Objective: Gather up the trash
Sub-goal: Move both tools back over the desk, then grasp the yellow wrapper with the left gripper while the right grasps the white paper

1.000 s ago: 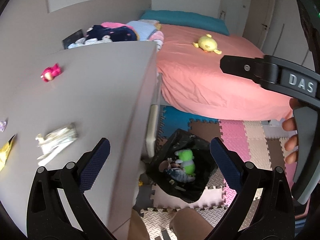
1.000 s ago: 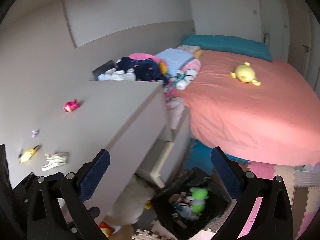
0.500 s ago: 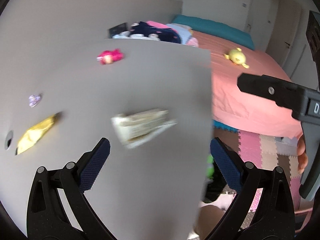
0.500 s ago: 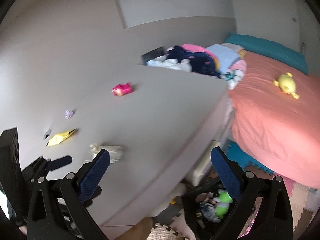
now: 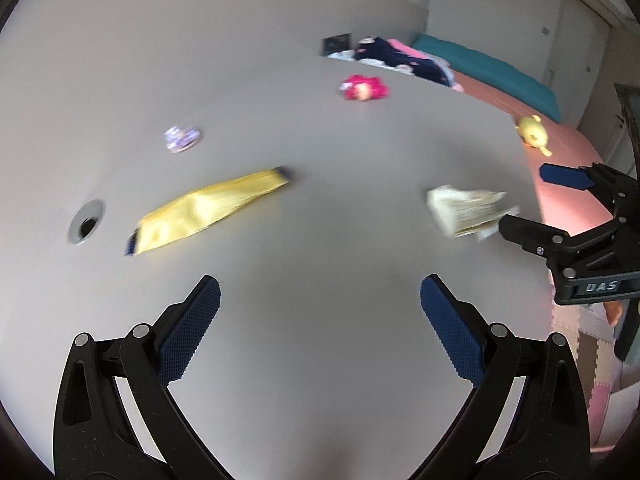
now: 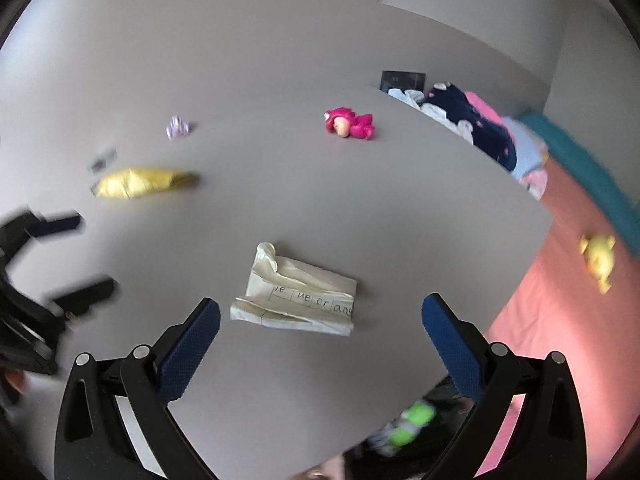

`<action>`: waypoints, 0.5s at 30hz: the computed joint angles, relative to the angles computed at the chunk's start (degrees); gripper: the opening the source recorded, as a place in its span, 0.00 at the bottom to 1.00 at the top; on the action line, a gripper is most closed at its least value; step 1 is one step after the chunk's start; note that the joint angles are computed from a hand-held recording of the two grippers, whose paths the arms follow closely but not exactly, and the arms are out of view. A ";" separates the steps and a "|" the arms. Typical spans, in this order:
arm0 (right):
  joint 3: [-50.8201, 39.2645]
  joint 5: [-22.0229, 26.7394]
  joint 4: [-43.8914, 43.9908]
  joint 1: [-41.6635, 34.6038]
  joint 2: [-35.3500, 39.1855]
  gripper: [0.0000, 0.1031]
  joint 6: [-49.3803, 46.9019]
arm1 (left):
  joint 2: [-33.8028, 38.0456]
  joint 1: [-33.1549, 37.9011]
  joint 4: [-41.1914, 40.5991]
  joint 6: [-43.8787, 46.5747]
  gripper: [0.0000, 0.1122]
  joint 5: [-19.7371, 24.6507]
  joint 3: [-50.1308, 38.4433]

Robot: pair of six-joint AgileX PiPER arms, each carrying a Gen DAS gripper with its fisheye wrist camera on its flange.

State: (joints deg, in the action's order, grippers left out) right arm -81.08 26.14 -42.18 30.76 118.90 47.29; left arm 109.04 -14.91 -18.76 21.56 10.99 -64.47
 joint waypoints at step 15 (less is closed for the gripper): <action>-14.20 4.68 12.53 -3.40 10.81 0.34 -16.53 | 2.71 9.40 -11.73 13.44 0.86 3.61 -3.23</action>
